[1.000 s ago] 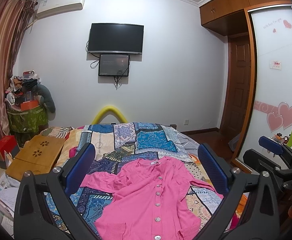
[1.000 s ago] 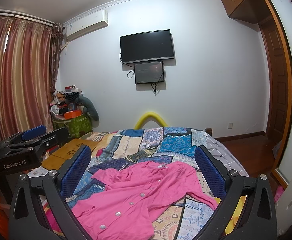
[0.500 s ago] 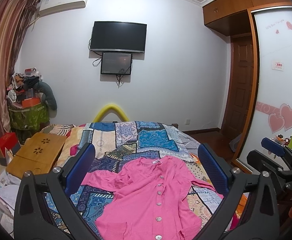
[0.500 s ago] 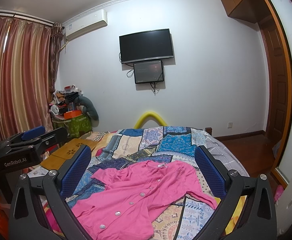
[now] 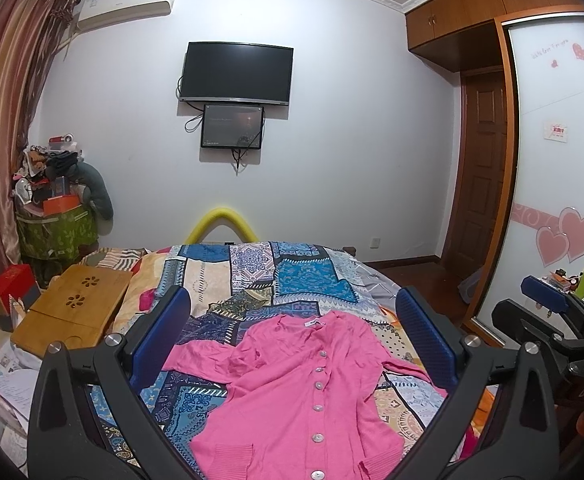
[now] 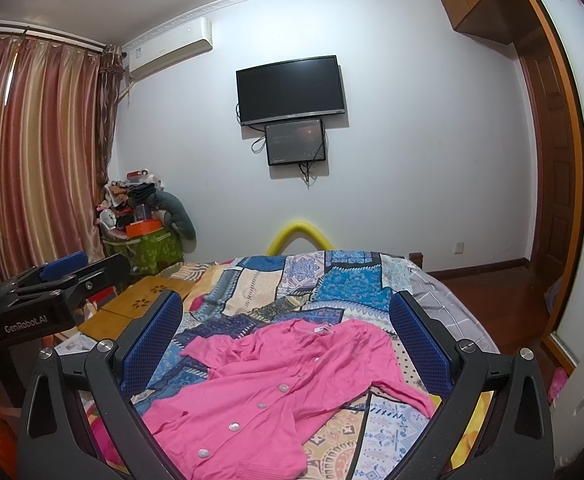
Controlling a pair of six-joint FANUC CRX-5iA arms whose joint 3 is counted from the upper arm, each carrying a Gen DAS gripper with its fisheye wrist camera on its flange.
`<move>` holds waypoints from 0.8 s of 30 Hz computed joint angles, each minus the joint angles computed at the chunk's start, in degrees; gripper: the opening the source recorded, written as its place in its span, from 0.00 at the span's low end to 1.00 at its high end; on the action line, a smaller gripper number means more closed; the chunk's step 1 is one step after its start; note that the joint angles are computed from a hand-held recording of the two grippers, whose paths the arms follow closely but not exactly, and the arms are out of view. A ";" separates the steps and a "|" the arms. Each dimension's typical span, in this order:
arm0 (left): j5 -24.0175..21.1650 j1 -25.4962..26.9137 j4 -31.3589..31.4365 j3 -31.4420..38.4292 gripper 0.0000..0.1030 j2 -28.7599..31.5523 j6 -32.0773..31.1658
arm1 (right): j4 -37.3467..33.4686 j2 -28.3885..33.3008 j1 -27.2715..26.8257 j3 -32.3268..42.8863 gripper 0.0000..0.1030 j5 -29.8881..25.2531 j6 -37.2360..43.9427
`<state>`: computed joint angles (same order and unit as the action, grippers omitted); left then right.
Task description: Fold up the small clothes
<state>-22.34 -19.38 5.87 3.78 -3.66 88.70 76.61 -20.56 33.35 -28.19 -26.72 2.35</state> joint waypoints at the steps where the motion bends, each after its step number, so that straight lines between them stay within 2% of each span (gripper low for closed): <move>1: -0.01 0.01 0.00 0.00 1.00 0.01 0.01 | -0.02 0.04 -0.22 -0.07 1.00 0.19 -0.03; 10: -1.17 0.03 -1.44 1.68 1.00 1.44 1.13 | -2.44 1.38 0.07 0.89 1.00 -0.86 1.77; 15: 0.02 0.34 1.23 1.71 1.00 2.97 -1.37 | -4.98 3.03 -0.88 2.23 1.00 -1.38 4.81; 19: -1.54 0.42 0.53 4.80 1.00 5.98 -0.82 | -6.57 4.69 -2.14 3.67 1.00 -1.66 6.89; 24: -2.29 0.12 -6.25 10.48 1.00 10.55 5.01 | -11.11 7.60 -4.29 6.54 1.00 -2.25 11.38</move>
